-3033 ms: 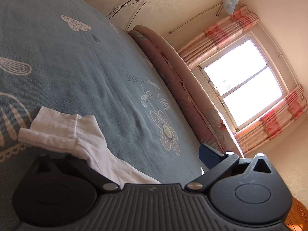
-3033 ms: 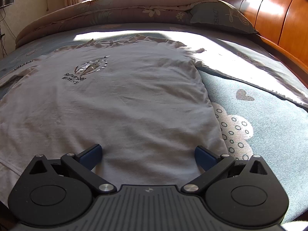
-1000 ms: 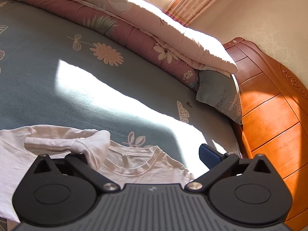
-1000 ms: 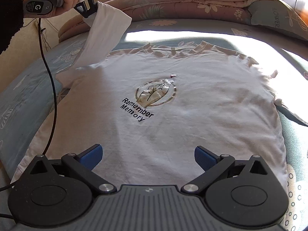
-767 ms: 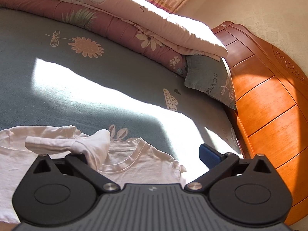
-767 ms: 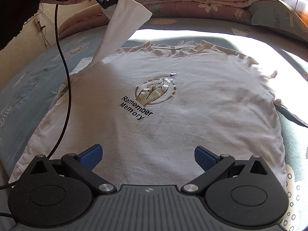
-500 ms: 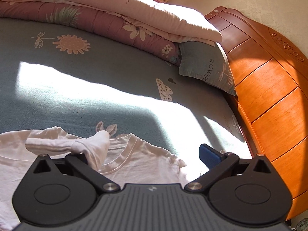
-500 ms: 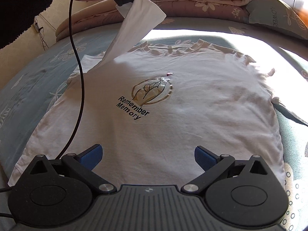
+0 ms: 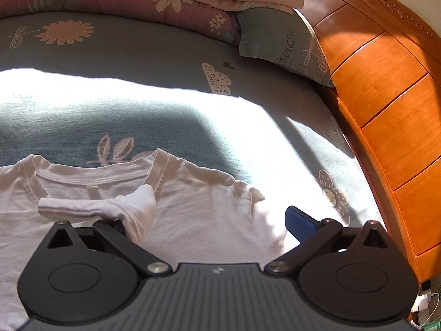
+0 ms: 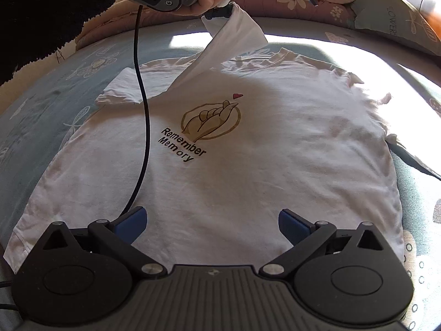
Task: Fold clothes
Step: 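Carry the held sleeve with the left tool across the T-shirt front toward the collar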
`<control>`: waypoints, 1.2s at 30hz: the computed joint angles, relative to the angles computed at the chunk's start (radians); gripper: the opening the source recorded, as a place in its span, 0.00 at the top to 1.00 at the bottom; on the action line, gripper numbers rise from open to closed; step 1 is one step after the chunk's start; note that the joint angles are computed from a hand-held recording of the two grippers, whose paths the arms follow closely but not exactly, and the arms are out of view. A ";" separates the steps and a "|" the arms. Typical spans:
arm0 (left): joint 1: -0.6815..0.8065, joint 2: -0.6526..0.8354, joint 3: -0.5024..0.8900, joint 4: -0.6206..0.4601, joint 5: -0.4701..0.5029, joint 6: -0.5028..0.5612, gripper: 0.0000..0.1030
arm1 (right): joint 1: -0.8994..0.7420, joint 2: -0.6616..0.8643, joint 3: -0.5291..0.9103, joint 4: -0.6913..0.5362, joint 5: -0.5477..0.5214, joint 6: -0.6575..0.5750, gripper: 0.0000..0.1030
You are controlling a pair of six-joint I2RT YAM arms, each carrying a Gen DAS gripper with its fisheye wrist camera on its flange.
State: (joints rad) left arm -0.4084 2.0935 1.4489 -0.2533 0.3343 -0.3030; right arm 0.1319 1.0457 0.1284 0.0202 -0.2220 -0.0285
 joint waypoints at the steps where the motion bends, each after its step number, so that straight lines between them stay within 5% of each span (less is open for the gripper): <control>1: -0.007 0.011 0.005 -0.010 0.000 0.010 0.01 | 0.002 0.003 0.001 -0.001 0.003 -0.001 0.00; 9: -0.054 0.044 0.036 -0.004 -0.020 0.049 0.01 | 0.011 0.004 0.003 -0.006 0.015 -0.001 0.00; 17: -0.076 0.141 0.143 -0.287 0.002 0.215 0.01 | 0.004 -0.002 0.006 -0.026 0.026 -0.009 0.00; 26: 0.060 -0.034 -0.081 -0.205 0.196 0.198 0.01 | -0.018 -0.030 0.007 -0.050 0.026 -0.013 0.00; 36: 0.120 0.101 -0.075 -0.013 0.154 -0.018 0.01 | -0.007 -0.022 0.008 -0.040 0.037 -0.006 0.00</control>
State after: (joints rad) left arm -0.2883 2.1946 1.3742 -0.2662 0.4885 -0.3211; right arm 0.1250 1.0240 0.1364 -0.0201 -0.1853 -0.0349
